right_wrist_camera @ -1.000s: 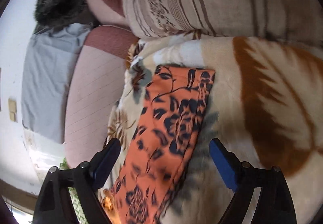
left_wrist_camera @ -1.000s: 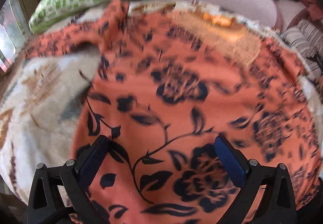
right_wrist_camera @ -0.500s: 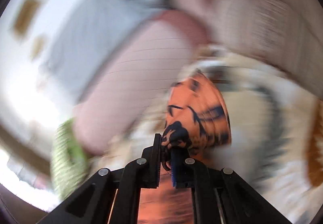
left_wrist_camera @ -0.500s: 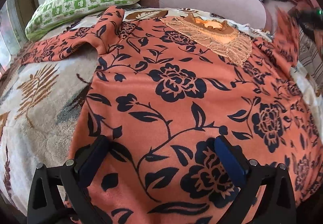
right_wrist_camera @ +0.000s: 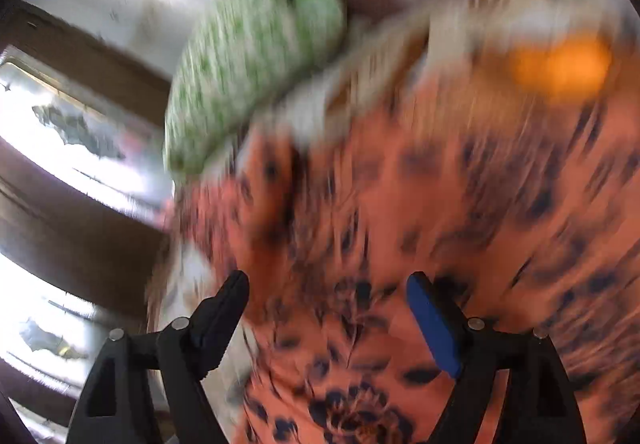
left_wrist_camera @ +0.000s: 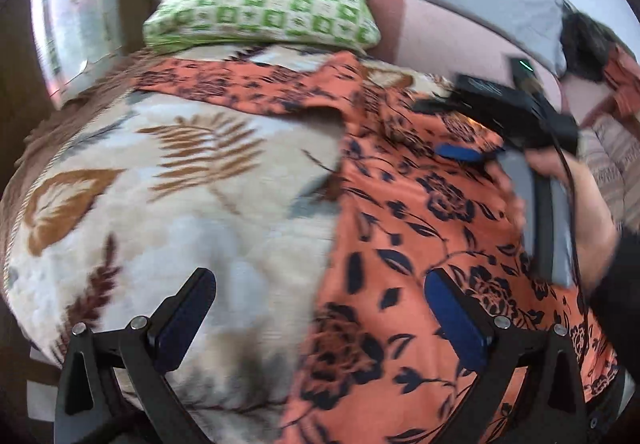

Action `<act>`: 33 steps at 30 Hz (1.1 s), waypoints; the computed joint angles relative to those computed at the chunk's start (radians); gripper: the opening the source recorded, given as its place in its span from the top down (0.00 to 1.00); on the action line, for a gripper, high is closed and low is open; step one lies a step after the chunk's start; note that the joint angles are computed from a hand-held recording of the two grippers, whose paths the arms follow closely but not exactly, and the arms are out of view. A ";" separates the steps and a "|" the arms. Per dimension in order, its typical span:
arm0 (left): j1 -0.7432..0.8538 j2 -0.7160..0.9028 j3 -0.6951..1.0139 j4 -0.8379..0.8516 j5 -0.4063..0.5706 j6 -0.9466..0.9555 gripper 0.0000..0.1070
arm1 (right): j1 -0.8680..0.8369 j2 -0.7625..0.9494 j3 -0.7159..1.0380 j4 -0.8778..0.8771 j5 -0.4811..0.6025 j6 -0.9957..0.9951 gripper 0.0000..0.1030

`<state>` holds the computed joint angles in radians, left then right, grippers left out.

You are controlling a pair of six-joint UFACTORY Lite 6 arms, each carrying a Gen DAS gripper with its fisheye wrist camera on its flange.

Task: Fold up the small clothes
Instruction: 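Grasp the shirt side and sleeve with the right tool, fold it over the middle, then grasp the other shirt side with the left tool, fold it over the middle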

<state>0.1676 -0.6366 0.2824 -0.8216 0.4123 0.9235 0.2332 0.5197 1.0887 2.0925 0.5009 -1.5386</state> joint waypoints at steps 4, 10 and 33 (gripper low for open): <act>0.103 0.070 0.032 -0.134 0.068 0.177 0.04 | -0.048 -0.222 -0.235 0.158 0.035 -0.129 0.17; 0.145 0.118 0.092 -0.192 0.136 0.215 0.04 | -0.442 -0.532 -0.472 -0.140 0.103 -0.014 0.16; 0.292 1.212 1.177 -0.404 0.425 0.119 0.04 | -1.054 -0.987 -0.787 -0.622 0.223 0.095 0.15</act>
<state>0.4594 0.5750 1.4594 -1.2253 0.8377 1.0430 -0.8207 -0.4674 0.3014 1.4700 0.7241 -1.4431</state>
